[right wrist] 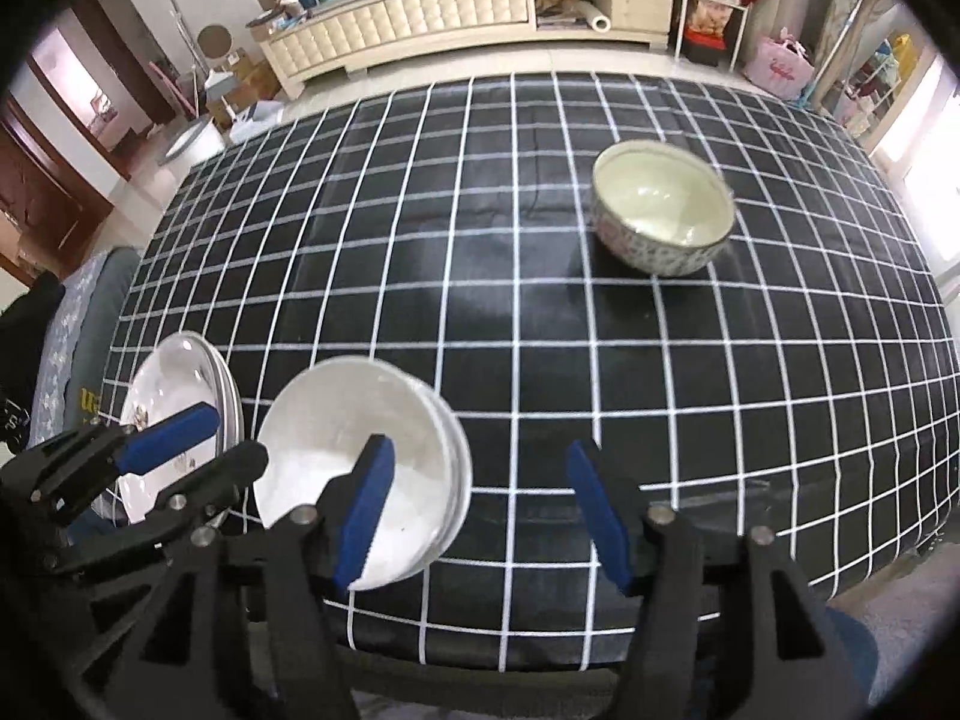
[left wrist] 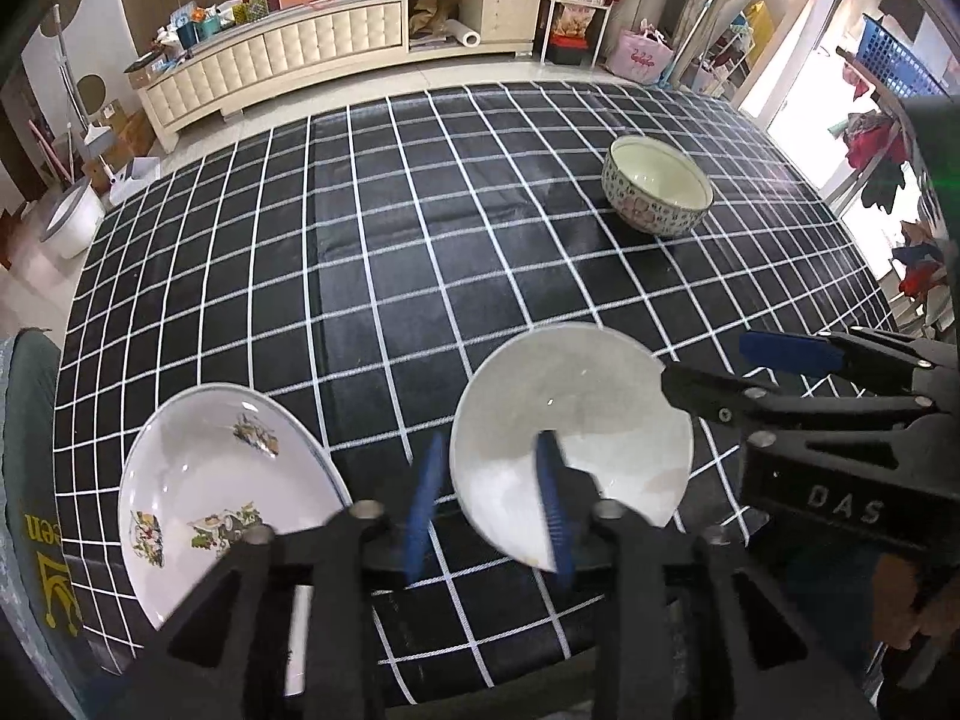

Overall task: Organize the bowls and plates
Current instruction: 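Move the right gripper to the green-rimmed floral bowl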

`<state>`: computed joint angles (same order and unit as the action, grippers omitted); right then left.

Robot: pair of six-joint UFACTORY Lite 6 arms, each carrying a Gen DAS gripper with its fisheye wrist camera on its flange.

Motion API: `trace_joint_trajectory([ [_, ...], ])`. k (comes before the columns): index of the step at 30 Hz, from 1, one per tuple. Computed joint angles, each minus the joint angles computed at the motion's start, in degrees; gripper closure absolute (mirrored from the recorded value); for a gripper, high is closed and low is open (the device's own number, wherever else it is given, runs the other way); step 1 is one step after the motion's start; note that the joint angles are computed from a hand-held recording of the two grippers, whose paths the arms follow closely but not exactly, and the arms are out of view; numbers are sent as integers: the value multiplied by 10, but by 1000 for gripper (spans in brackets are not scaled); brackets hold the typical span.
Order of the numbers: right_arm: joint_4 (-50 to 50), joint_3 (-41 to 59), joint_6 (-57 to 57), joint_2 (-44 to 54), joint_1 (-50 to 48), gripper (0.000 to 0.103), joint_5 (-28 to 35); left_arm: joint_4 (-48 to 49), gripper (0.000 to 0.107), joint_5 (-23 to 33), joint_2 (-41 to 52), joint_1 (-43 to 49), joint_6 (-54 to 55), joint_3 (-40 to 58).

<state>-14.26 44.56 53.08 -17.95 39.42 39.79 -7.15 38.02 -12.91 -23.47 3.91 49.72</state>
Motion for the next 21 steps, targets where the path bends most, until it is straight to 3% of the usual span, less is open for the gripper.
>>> trace_joint_trajectory([
  [11,61,16,-157,-60,-130,35,21,72,67,18,72,-58,-96,134],
  [21,155,50,-341,-42,-306,35,6,119,61,54,231,-125,-166,342],
])
